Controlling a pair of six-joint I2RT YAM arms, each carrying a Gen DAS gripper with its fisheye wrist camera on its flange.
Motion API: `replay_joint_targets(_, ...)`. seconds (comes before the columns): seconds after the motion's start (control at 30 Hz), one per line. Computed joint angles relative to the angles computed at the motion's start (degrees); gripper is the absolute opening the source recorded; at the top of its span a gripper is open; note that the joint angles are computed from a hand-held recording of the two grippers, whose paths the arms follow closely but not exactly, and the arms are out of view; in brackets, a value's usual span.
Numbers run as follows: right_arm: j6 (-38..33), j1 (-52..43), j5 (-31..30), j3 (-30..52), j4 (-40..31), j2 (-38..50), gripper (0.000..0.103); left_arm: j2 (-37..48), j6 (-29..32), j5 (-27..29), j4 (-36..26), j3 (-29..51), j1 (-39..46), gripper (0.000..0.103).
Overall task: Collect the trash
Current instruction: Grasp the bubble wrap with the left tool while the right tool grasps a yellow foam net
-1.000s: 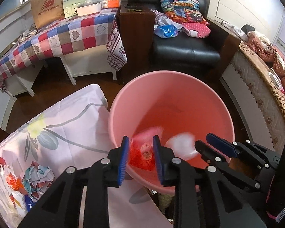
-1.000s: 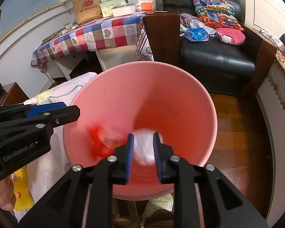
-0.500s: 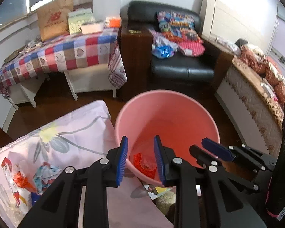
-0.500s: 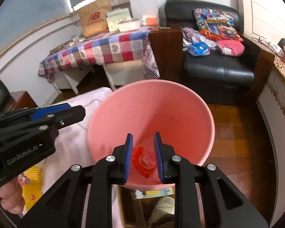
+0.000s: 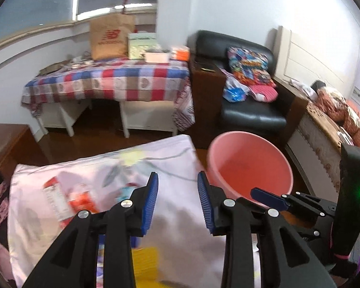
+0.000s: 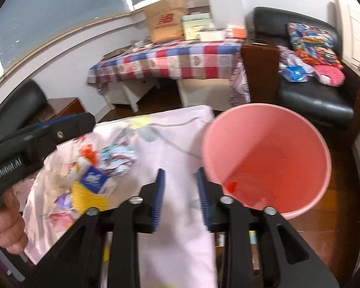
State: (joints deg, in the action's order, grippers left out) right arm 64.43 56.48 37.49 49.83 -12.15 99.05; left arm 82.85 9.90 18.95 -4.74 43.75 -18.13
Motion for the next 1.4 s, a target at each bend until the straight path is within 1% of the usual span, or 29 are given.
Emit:
replay_joint_targets(0.03, -0.66, 0.45, -0.36, 1.25, 0.55, 1.22, 0.041, -0.70, 1.12, 1.28, -0.60, -0.32, 2.47, 0.034)
replay_joint_targets(0.07, -1.22, 0.78, -0.69, 2.22, 0.82, 2.06, 0.042, -1.11, 2.32, 2.64, -1.34, -0.40, 4.93, 0.035)
replay_joint_targets(0.17, -3.62, 2.07, -1.67, 6.46, 0.81, 5.33, 0.042, -1.54, 7.25, 6.98, -3.63, -0.46, 13.33, 0.038)
replay_joint_targets(0.3, -4.94, 3.89, -2.79, 10.54, 0.49, 8.38, 0.042, 0.64, 13.50, 11.41, -6.85, 0.61, 23.46, 0.039)
replay_joint_targets(0.43, -6.37, 5.08, -5.21, 13.57, 1.15, 11.15, 0.042, 3.58, 18.64, 13.68, -8.86, 0.46, 30.78, 0.039)
replay_joint_targets(0.57, -8.56, 6.21, -6.66, 17.68, 0.06, 14.46, 0.042, 8.03, 22.36, 14.17, -9.84, -0.22, 36.18, 0.039)
replay_joint_targets(0.73, -9.22, 5.50, -9.46, 19.36, 0.95, 16.98, 0.042, 13.78, 21.35, 12.68, -9.20, 0.53, 37.52, 0.039)
replay_joint_targets(0.87, -9.09, 4.75, -11.02, 19.15, 2.11, 17.84, 0.042, 13.40, 18.70, 11.81, -7.70, -0.35, 35.42, 0.039)
replay_joint_targets(0.93, -8.92, 4.45, -11.67, 19.24, 2.61, 18.50, 0.042, 14.40, 16.33, 10.02, -6.53, 0.42, 33.54, 0.039)
replay_joint_targets(1.03, -9.21, 4.26, -12.16, 18.96, 3.25, 18.69, 0.042, 17.02, 13.47, 9.40, -7.30, 3.04, 32.10, 0.039)
replay_joint_targets(1.13, -9.73, 3.90, -12.76, 18.46, 4.30, 18.84, 0.042, 19.90, 11.85, 9.02, -7.69, 4.85, 31.11, 0.039)
replay_joint_targets(1.23, -9.96, 3.25, -13.79, 18.35, 4.97, 19.34, 0.042, 20.30, 11.29, 9.12, -5.69, 4.19, 30.73, 0.038)
replay_joint_targets(1.27, -10.01, 2.94, -14.47, 17.96, 5.74, 19.43, 0.042, 20.21, 11.55, 9.40, -5.21, 3.90, 30.75, 0.029)
replay_joint_targets(1.33, -9.97, 2.54, -15.09, 17.54, 6.34, 19.51, 0.042, 19.87, 11.90, 9.49, -3.88, 3.19, 30.86, 0.018)
replay_joint_targets(1.37, -10.01, 2.30, -15.45, 17.38, 6.60, 19.58, 0.042, 19.73, 12.02, 9.53, -3.43, 2.97, 31.01, 0.005)
replay_joint_targets(1.4, -10.06, 2.11, -15.82, 17.24, 7.03, 19.67, 0.042, 19.80, 12.11, 9.75, -3.52, 3.08, 31.19, 0.004)
